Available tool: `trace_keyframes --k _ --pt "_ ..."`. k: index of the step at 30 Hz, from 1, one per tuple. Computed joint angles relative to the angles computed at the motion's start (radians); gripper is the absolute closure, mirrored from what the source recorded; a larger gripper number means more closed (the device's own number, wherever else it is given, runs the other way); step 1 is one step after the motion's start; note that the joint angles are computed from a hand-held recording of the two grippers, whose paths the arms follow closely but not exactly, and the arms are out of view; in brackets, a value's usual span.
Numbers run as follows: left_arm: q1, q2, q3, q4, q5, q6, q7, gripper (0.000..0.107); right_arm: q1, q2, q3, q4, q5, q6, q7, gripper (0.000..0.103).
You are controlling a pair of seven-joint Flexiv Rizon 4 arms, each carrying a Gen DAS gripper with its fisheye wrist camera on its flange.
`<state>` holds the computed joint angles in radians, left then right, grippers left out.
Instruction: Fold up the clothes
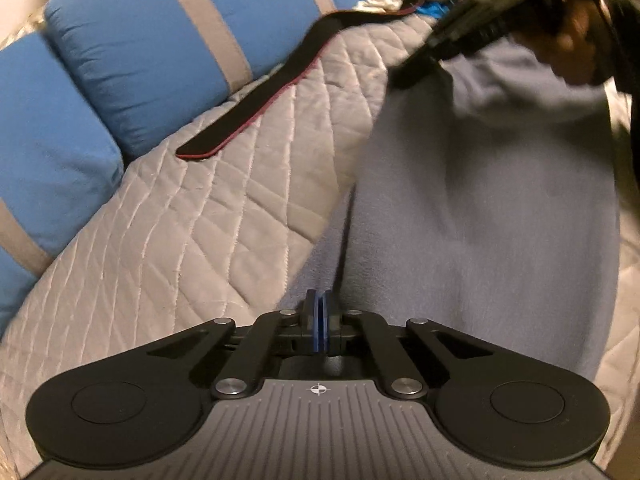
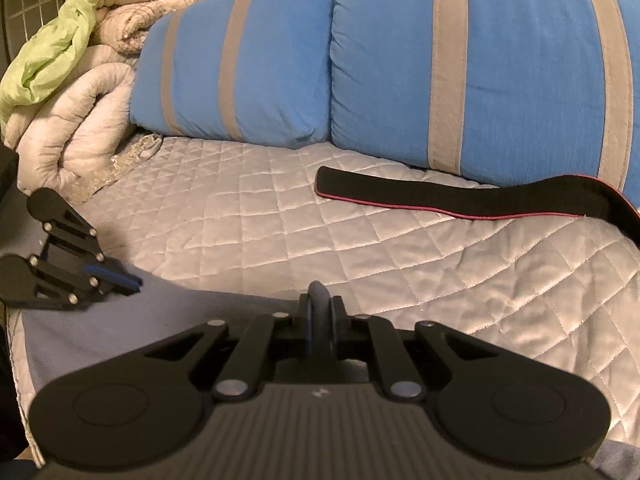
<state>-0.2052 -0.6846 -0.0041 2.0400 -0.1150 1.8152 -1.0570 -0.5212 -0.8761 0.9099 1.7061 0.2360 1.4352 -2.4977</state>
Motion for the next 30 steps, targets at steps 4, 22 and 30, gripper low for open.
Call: trace_keyframes --k 4,22,30 --pt "0.064 0.03 -0.055 0.032 0.001 0.043 -0.046 0.106 0.008 0.005 -0.009 -0.003 0.014 0.003 -0.008 0.093" --pt "-0.145 0.02 0.167 -0.012 -0.11 -0.054 -0.087 0.105 0.17 0.062 -0.208 0.035 -0.042 0.166 0.157 0.099" --pt "-0.171 0.029 0.244 -0.011 -0.112 -0.084 -0.185 0.104 0.162 0.065 -0.189 0.069 -0.137 0.199 0.234 0.055"
